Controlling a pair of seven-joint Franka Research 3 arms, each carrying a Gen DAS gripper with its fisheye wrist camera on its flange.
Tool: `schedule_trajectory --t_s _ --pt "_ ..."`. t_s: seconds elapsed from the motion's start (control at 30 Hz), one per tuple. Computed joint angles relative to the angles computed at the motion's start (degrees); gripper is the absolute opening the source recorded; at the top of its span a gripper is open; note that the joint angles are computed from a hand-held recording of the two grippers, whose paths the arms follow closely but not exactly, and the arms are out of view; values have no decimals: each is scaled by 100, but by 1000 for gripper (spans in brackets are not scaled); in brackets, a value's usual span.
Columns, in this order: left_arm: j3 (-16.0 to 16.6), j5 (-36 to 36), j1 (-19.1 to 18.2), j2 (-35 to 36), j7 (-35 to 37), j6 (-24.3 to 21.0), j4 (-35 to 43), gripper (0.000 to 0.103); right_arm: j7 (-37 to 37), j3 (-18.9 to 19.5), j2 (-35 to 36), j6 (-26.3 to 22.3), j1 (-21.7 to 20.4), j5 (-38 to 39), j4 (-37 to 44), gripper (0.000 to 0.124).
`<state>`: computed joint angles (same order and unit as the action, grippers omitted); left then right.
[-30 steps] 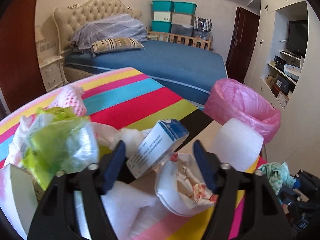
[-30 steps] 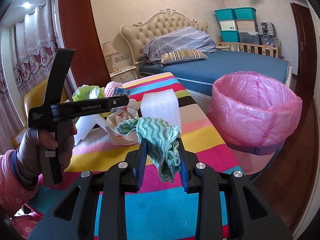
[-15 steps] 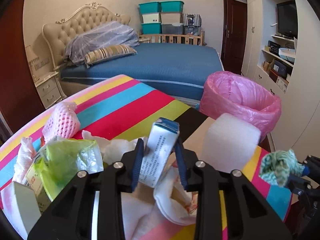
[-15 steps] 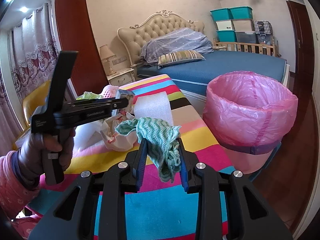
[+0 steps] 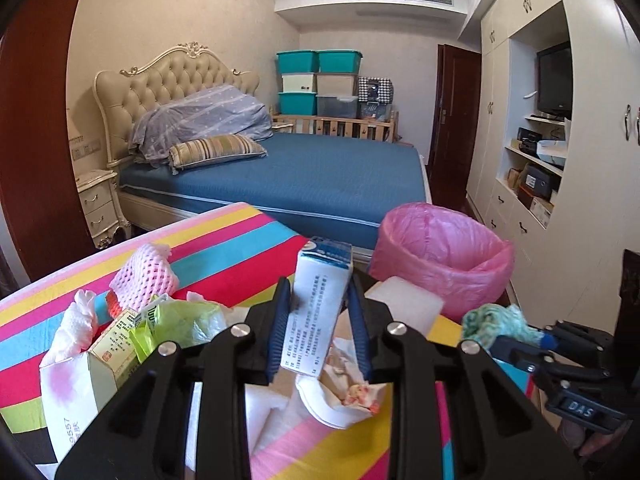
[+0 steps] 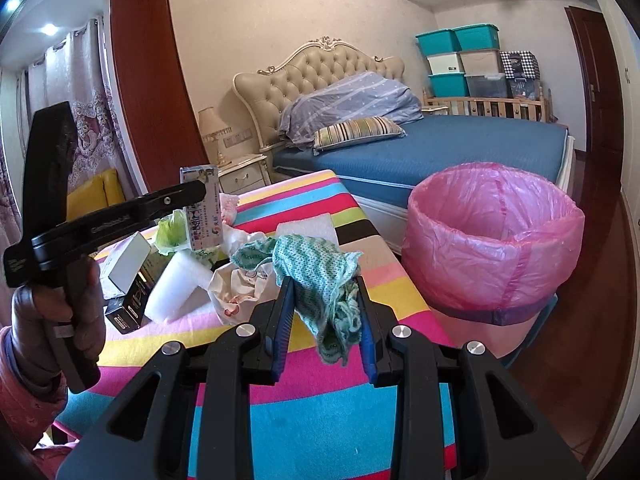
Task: Collect trash
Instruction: 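Carry the carton and rag over the wastebasket and open both tools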
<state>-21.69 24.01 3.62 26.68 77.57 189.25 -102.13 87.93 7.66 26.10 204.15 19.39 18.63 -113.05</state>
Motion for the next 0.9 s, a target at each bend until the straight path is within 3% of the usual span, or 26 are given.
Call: schedule_trajectory --t_s 0.47,0.67,0.9 --pt "-276 326 -49 179 45 152 57 28 -1031 -831 -146 39 743 1418 56 30" --pt "-1008 457 227 704 549 -249 684 28 -1675 -1091 -133 -13 868 2021 360 30" --pt "-1593 63 118 1483 1456 -941 1760 28 -2605 -1630 76 -268 1091 2782 949 30"
